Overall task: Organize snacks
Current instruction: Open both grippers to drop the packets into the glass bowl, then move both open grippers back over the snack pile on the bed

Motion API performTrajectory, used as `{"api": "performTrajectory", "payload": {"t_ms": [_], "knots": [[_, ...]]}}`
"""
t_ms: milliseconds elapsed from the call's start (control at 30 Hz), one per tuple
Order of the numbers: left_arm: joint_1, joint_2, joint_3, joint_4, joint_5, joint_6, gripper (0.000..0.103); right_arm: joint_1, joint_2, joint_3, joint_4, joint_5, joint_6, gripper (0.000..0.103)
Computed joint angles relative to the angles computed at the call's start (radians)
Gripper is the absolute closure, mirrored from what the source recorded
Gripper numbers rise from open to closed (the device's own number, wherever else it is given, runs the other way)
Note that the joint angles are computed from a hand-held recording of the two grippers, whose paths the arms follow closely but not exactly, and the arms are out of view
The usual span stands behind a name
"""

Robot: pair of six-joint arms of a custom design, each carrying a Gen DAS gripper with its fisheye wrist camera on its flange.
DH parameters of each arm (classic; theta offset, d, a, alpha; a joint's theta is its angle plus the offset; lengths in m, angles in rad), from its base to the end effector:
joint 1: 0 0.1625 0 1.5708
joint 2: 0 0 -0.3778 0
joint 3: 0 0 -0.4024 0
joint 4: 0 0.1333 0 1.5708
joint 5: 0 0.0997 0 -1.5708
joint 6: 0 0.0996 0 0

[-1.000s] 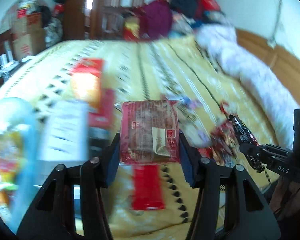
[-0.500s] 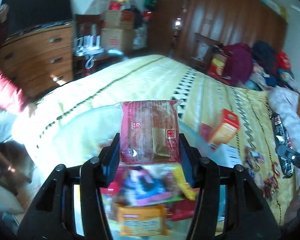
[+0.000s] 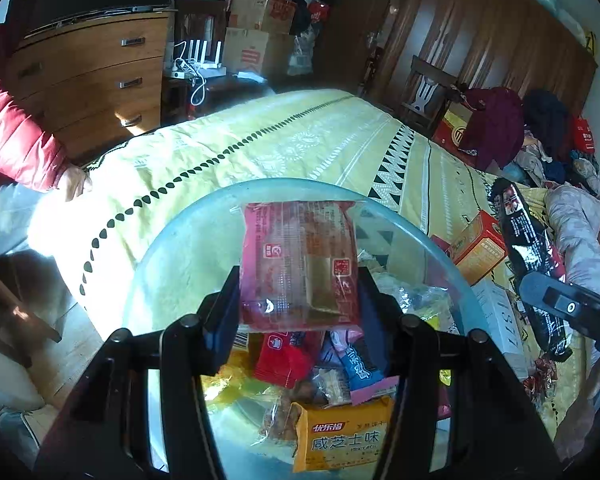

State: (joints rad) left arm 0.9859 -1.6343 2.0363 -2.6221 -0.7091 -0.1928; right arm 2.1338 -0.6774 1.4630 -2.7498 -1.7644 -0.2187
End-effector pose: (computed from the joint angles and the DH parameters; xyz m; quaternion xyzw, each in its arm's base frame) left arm -0.0825 -0.5030 0.3907 0.0371 0.8706 -0.4183 0.2564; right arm 0.4746 -0.5382 0.0626 0.3544 -0.9097 0.2079 0.0601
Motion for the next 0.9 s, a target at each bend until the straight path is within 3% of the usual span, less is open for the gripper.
{"api": "performTrajectory", "payload": {"t_ms": [367,433,500,533,600,767,900], "knots": [[0.03,-0.001,-0.024,0.042,-0.04,-0.017,0.047,0.007,0.082,-0.104,0.063,-0.002,0.02,0.09],[0.035,0.0,-0.03,0.059,-0.038,-0.023,0.044,0.007,0.095,-0.123,0.091,0.0,0.028,0.081],[0.037,-0.003,-0.032,0.069,-0.037,-0.028,0.039,0.01,0.1,-0.125,0.091,-0.016,0.036,0.053],[0.036,-0.007,-0.029,0.075,-0.034,-0.033,0.03,0.011,0.096,-0.116,0.078,-0.021,0.04,0.049],[0.029,-0.013,-0.02,0.066,-0.018,-0.037,0.023,0.01,0.074,-0.083,0.047,-0.017,0.053,0.048],[0.0,-0.029,-0.007,0.074,-0.005,-0.048,0.023,0.002,-0.029,0.062,-0.058,-0.017,0.061,0.044],[-0.054,-0.039,0.019,0.057,0.007,-0.023,0.023,-0.026,-0.171,0.27,-0.176,-0.063,0.073,0.04]]}}
